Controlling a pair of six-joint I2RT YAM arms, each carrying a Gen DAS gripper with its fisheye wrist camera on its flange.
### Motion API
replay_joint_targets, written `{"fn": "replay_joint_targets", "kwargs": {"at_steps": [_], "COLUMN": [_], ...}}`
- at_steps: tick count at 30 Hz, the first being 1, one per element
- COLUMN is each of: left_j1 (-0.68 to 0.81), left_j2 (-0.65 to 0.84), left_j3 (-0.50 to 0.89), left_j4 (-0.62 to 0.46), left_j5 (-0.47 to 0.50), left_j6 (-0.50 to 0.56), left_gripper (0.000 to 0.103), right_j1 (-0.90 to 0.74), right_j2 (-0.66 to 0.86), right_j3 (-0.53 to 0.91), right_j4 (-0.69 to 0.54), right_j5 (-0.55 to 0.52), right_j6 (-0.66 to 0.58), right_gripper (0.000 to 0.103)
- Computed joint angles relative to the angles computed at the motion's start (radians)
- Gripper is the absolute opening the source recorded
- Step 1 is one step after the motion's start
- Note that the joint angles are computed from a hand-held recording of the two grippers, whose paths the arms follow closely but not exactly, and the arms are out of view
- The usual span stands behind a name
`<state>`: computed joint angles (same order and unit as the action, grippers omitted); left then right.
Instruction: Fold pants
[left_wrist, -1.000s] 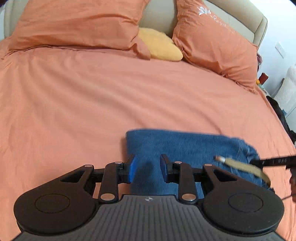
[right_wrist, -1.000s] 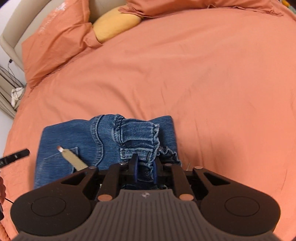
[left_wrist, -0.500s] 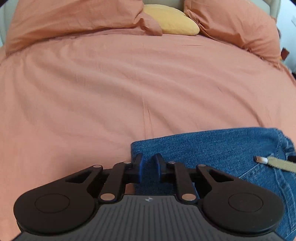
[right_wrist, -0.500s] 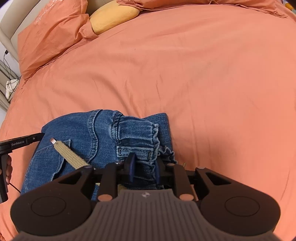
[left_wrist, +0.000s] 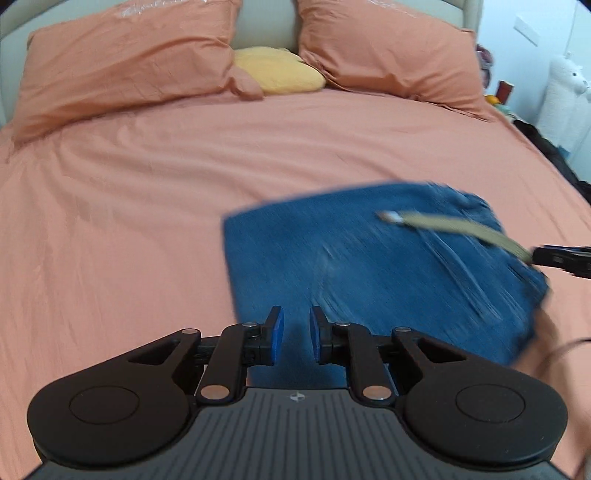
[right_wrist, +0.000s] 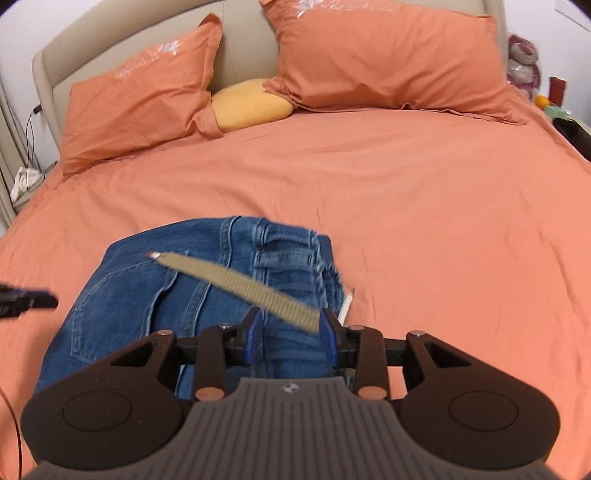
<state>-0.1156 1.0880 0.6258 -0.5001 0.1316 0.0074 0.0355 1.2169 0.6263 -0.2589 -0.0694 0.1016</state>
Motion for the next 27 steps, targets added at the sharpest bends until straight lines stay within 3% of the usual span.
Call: {"fn": "replay_joint_targets", "kwargs": {"at_steps": [5,8,10,12,13,16,20,23,27], "left_j1": [-0.056,-0.088,-0.125,-0.201,-0.247,-0.34,-0.283,-0.21,-0.509], "left_j2": [-0.233,-0.384,-0.46,-0.508,-0.526,-0.513,-0.417,-0.419,-0.448], "left_j3": [-0.134,-0.181,-0.194,-0.211,-0.226,-0.269,-0.327,-0.325,-0.272], "left_j4": [-0.103,-0.202,-0.271,-0.317,-0.331,-0.316,-0.172,-0.157,-0.273], "left_j5": [-0.043,-0.073,-0.103,-0.163,-0.206,-0.293,-0.319,-0.23,-0.497], "left_j6": [-0.073,-0.105,-0.127,-0.173,-0.199,-0.294,-0.32,-0.313,-0.337], "left_gripper": [0.02,0.02,0.025,0.041,0.044,0.048,0.05,0.025,0.02], "right_j1": [0.101,0.13,0.099,0.071,0.062,0.059,0.063,0.028,0.018], "right_j2": [-0.098,-0.056,-0.027,-0.018,-0.028,-0.13,-0.201,-0.199,-0.197], "right_j3": [-0.169,-0.229,-0.237,-0.22,-0.226,-0.304,-0.337,-0.353,-0.36], "right_j4": [0.101,0.186,0.226,0.218,0.222,0.266,0.251,0.281,0.292], "right_j5": [0.144,0.178,0.144,0.108,0.095,0.087,0.09,0.046,0.033], "right_j6": [0.118,0.177,0.178,0.16,0.154,0.143,0.122,0.125,0.114], "right_gripper": [0.029,0.029,0.029,0.029,0.029,0.029,0.03,0.03,0.03]}}
